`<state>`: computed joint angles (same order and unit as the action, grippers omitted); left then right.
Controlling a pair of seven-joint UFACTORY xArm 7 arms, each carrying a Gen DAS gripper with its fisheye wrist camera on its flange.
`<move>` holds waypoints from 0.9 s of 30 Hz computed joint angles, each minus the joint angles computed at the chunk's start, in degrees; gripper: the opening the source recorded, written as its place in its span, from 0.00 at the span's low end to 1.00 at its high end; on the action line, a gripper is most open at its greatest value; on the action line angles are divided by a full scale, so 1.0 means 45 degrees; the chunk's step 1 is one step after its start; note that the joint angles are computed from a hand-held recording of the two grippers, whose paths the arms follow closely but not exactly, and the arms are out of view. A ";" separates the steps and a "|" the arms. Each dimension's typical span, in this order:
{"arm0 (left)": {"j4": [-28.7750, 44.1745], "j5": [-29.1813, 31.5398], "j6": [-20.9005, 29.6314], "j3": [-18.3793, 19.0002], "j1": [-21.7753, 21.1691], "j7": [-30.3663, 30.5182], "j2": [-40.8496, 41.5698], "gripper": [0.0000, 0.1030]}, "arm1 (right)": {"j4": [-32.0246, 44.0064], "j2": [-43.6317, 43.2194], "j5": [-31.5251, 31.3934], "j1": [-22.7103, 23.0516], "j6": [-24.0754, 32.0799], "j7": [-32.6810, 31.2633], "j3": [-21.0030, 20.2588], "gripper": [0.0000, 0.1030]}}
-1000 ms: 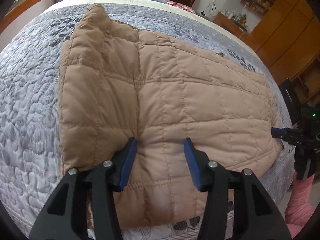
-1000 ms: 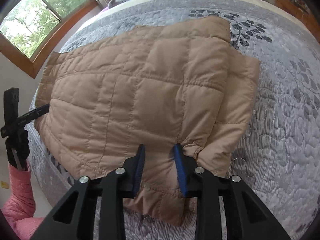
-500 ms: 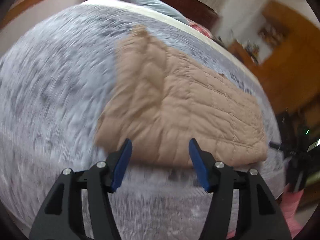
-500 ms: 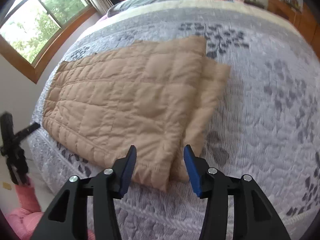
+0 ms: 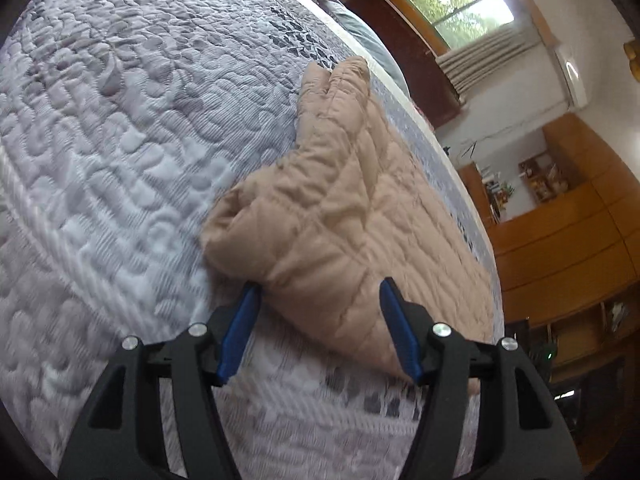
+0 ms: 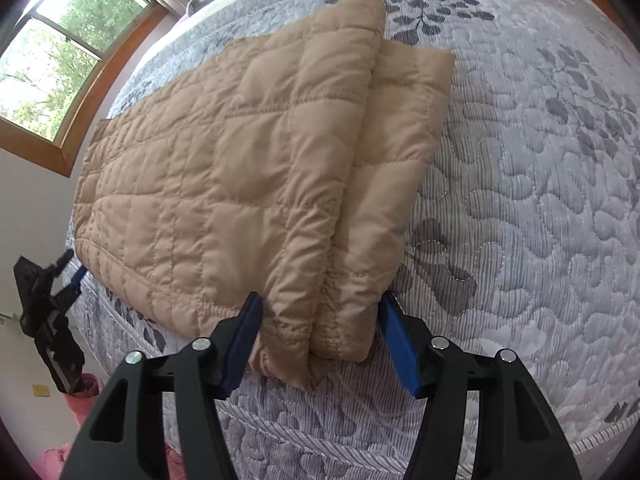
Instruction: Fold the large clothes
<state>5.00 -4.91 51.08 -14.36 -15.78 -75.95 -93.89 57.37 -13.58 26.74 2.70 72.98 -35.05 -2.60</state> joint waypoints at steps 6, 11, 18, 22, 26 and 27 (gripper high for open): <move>-0.0475 -0.0331 0.0003 -0.0164 0.0235 -0.1321 -0.0242 0.59 | 0.0024 0.0067 -0.0118 -0.0020 0.0055 -0.0005 0.0028 0.58; -0.0631 -0.0330 0.1430 -0.1172 -0.0676 -0.2761 -0.1978 0.59 | -0.0037 -0.0012 -0.0307 0.0099 -0.0133 0.0202 0.0203 0.58; -0.1381 0.0539 0.0374 -0.0691 -0.0306 -0.3000 -0.2177 0.60 | 0.0006 0.0074 -0.0345 0.0286 -0.0199 0.0407 0.0268 0.58; -0.1033 0.0922 -0.0608 -0.0266 0.0428 -0.2645 -0.0512 0.52 | 0.0051 0.0187 -0.0287 0.0237 -0.0147 0.0334 0.0183 0.58; -0.1230 0.1065 -0.1031 -0.0006 0.0585 -0.2373 -0.0215 0.37 | -0.0118 0.0126 -0.0388 0.0245 -0.0394 0.0266 0.0255 0.59; -0.1213 0.1102 -0.1014 0.0045 0.0616 -0.2294 -0.0170 0.34 | -0.0173 0.0110 -0.0421 0.0261 -0.0502 0.0224 0.0276 0.59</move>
<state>-0.46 0.05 46.52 -14.16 -13.01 -86.28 -94.65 56.59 -13.09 24.85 3.87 70.72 -34.04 -1.36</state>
